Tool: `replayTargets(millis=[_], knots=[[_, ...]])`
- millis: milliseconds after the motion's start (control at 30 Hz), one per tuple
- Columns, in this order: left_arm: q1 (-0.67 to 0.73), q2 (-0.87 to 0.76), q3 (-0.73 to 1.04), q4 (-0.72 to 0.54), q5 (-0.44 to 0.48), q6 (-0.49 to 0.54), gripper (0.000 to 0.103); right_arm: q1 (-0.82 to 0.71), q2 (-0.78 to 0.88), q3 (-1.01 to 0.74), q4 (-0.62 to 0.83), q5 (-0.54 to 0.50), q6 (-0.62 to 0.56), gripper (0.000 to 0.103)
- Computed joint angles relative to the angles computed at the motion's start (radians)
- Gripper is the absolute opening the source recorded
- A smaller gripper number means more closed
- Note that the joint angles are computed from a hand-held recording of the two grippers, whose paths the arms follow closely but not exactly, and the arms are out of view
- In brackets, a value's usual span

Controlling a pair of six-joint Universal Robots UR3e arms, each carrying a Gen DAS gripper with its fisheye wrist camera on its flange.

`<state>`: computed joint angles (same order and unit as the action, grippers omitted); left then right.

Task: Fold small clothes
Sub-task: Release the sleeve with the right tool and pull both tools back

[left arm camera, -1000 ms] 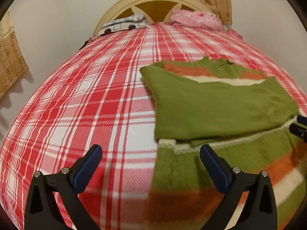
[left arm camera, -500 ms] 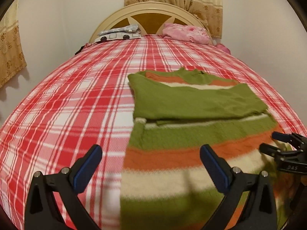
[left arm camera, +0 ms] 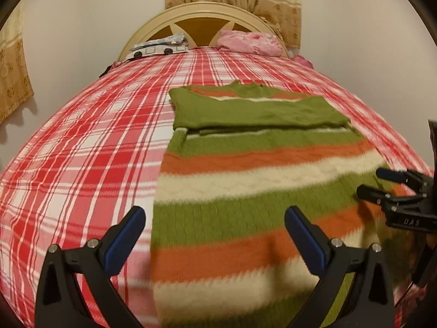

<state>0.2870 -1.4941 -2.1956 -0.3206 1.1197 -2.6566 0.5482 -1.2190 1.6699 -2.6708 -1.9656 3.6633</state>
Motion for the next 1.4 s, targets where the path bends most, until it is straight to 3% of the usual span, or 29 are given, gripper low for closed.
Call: replayTargets(millis=[600, 900, 1167, 1400], knots=[[0.186, 0.323, -0.261, -0.206, -0.077, 0.206, 0.103, 0.147, -0.081, 0.132, 0.021, -0.072, 0.138, 0.081], [0.27, 0.427, -0.291, -0.352, -0.109, 0.274, 0.103, 0.196, -0.108, 0.174, 0.031, -0.103, 0.191, 0.081], [0.376, 0.608, -0.325, -0.586, -0.144, 0.408, 0.103, 0.269, -0.124, 0.129, 0.213, -0.236, 0.264, 0.081], [0.469, 0.669, -0.316, -0.745, -0.156, 0.465, 0.103, 0.287, -0.217, 0.203, 0.309, -0.26, 0.361, 0.081]])
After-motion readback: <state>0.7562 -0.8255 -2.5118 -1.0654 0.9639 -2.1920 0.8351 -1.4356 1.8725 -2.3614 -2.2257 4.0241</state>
